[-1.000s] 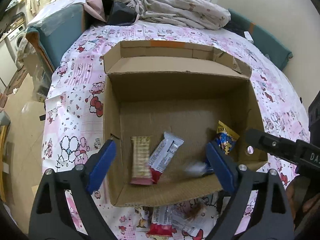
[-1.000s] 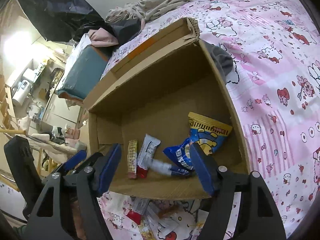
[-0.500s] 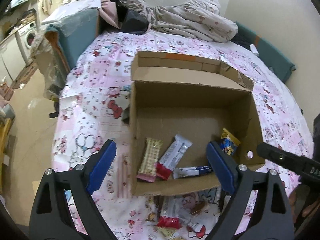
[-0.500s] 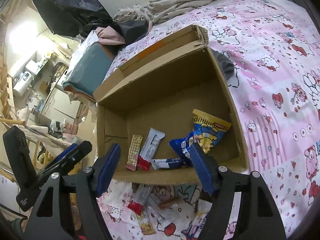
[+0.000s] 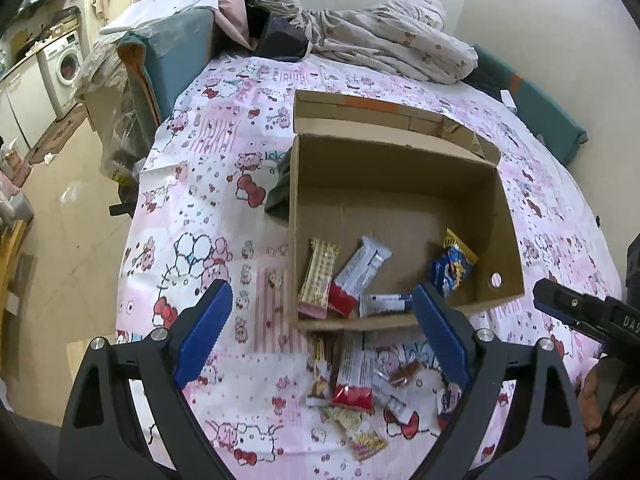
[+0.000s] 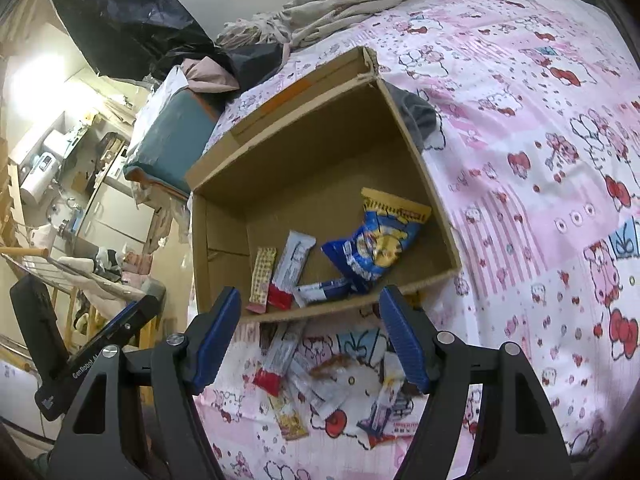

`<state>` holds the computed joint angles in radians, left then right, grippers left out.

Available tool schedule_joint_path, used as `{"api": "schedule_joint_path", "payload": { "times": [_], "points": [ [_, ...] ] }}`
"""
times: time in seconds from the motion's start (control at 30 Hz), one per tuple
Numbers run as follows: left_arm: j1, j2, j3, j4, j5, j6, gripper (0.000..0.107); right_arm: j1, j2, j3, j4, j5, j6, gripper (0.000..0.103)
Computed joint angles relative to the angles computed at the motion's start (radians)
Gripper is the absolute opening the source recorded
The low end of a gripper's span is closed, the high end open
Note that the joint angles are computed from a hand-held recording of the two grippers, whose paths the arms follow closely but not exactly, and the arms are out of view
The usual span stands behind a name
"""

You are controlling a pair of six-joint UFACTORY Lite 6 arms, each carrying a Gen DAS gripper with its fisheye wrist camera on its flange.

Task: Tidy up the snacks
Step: 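Return both tools to the pile and grasp a brown chocolate bar with the left gripper, then grasp a white snack stick with the right gripper while the left carries the chocolate bar into the box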

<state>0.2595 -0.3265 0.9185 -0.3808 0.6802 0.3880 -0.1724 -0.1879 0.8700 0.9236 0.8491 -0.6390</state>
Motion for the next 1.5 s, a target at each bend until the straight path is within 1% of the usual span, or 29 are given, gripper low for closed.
{"api": "schedule_joint_path", "payload": {
  "times": [0.03, 0.13, 0.2, 0.33, 0.43, 0.53, 0.67, 0.7, 0.73, 0.77, 0.8, 0.83, 0.9, 0.93, 1.0, 1.07, 1.13, 1.17, 1.23, 1.27, 1.3, 1.33, 1.4, 1.5],
  "points": [
    [0.007, -0.004, -0.003, -0.007, 0.017, 0.01, 0.097, -0.003, -0.012, -0.015, -0.009, 0.003, 0.002, 0.074],
    [0.034, -0.026, -0.025, -0.039, 0.058, 0.041, 0.1, -0.02, -0.037, -0.048, -0.03, 0.02, 0.013, 0.074],
    [0.038, -0.036, -0.039, -0.022, 0.072, 0.026, 0.1, -0.029, -0.055, -0.072, -0.048, 0.033, 0.028, 0.074],
    [0.034, -0.059, -0.089, 0.06, 0.074, -0.065, 0.1, -0.039, -0.077, -0.12, -0.075, 0.052, 0.073, 0.074],
    [0.033, -0.045, -0.113, 0.141, 0.067, -0.15, 0.1, -0.011, -0.094, -0.142, -0.176, 0.001, 0.174, 0.074],
    [0.082, 0.002, -0.117, 0.118, 0.083, -0.139, 0.1, -0.045, -0.061, -0.157, -0.174, 0.023, 0.194, 0.074],
    [0.13, 0.053, -0.143, 0.123, 0.073, -0.169, 0.099, -0.05, -0.015, -0.156, -0.198, 0.012, 0.232, 0.074],
    [0.138, 0.065, -0.15, 0.113, 0.073, -0.162, 0.096, -0.055, -0.008, -0.154, -0.189, 0.014, 0.231, 0.074],
    [0.141, 0.083, -0.159, 0.095, 0.075, -0.149, 0.09, -0.057, -0.001, -0.151, -0.182, 0.015, 0.231, 0.074],
    [0.137, 0.101, -0.167, 0.081, 0.077, -0.135, 0.085, -0.053, 0.003, -0.148, -0.182, 0.013, 0.234, 0.074],
    [0.126, 0.121, -0.175, 0.073, 0.077, -0.128, 0.077, -0.049, 0.004, -0.146, -0.186, 0.008, 0.238, 0.074],
    [0.109, 0.146, -0.179, 0.07, 0.072, -0.13, 0.071, -0.043, 0.005, -0.144, -0.188, 0.004, 0.246, 0.074],
    [0.08, 0.185, -0.188, 0.048, 0.043, -0.14, 0.066, -0.037, 0.009, -0.142, -0.185, 0.003, 0.249, 0.074],
    [0.066, 0.199, -0.185, 0.049, 0.028, -0.148, 0.06, -0.035, 0.01, -0.142, -0.183, 0.003, 0.25, 0.074],
    [0.021, 0.238, -0.171, 0.066, -0.008, -0.169, 0.053, -0.023, 0.012, -0.139, -0.185, -0.004, 0.258, 0.074],
    [-0.018, 0.289, -0.146, 0.083, -0.038, -0.189, 0.053, -0.017, 0.014, -0.139, -0.186, -0.008, 0.259, 0.074],
    [-0.048, 0.335, -0.126, 0.06, -0.05, -0.16, 0.053, -0.009, 0.016, -0.142, -0.191, -0.016, 0.263, 0.074],
    [-0.077, 0.361, -0.116, 0.073, -0.052, -0.157, 0.053, -0.008, 0.019, -0.142, -0.193, -0.019, 0.263, 0.074],
    [-0.123, 0.37, -0.128, 0.125, -0.099, -0.196, 0.053, -0.017, 0.021, -0.142, -0.191, -0.019, 0.259, 0.074],
    [-0.132, 0.379, -0.127, 0.138, -0.107, -0.205, 0.051, -0.025, 0.022, -0.143, -0.187, -0.019, 0.253, 0.074],
    [-0.132, 0.395, -0.12, 0.131, -0.098, -0.194, 0.035, -0.033, 0.022, -0.144, -0.186, -0.018, 0.251, 0.074],
    [-0.13, 0.418, -0.111, 0.116, -0.083, -0.179, 0.015, -0.038, 0.023, -0.143, -0.185, -0.018, 0.25, 0.074],
    [-0.115, 0.425, -0.119, 0.096, -0.07, -0.157, 0.012, -0.053, 0.027, -0.143, -0.183, -0.015, 0.245, 0.074],
    [-0.103, 0.368, -0.147, 0.118, -0.049, -0.17, 0.011, -0.077, 0.043, -0.142, -0.166, -0.003, 0.233, 0.074]
  ]
}}
